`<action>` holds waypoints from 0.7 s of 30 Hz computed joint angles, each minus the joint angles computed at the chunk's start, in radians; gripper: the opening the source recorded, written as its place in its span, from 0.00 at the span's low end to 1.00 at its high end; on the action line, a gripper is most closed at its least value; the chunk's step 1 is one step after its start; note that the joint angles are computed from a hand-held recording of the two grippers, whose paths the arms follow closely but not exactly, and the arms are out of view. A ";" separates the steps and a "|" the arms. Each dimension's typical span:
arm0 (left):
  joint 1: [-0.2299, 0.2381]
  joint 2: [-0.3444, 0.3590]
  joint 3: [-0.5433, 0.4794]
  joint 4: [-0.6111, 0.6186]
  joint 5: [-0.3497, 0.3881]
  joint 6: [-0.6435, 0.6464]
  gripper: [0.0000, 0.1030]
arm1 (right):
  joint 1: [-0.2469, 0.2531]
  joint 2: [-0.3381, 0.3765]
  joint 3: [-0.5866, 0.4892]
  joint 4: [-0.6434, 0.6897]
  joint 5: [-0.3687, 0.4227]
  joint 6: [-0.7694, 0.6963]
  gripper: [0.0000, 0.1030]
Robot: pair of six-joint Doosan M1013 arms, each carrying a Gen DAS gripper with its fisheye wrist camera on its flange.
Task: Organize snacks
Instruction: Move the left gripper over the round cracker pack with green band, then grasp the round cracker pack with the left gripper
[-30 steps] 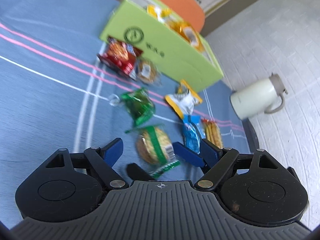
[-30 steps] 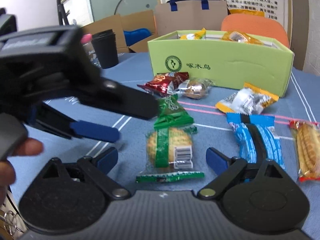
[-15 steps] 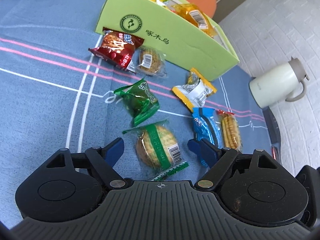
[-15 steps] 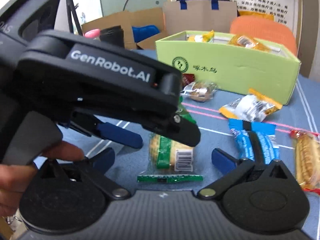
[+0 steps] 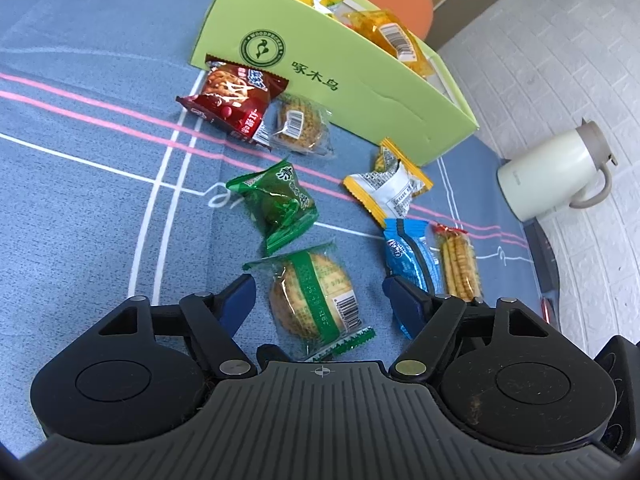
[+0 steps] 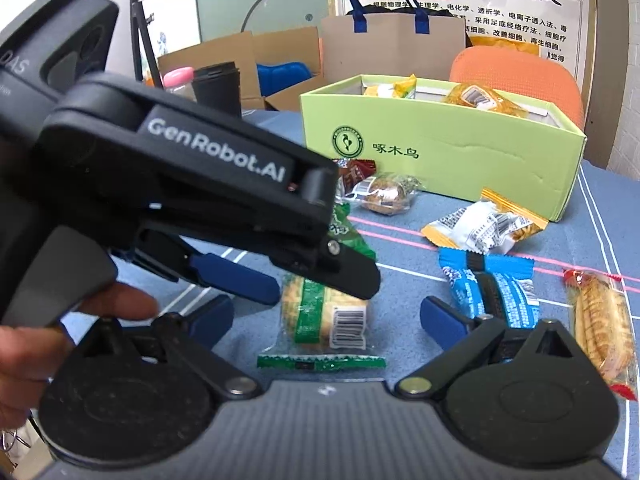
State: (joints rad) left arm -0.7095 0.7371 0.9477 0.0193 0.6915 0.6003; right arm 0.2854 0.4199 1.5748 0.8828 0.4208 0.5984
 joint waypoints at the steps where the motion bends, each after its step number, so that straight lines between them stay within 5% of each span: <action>1: 0.001 -0.001 0.002 -0.004 -0.003 -0.002 0.57 | -0.002 0.000 -0.002 0.001 0.006 -0.001 0.96; 21: 0.001 -0.006 0.015 -0.022 -0.030 0.027 0.56 | -0.002 -0.007 0.002 0.021 0.028 -0.018 0.96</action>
State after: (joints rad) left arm -0.7082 0.7311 0.9624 -0.0029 0.6617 0.6272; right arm 0.2834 0.4130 1.5771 0.9033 0.4488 0.5803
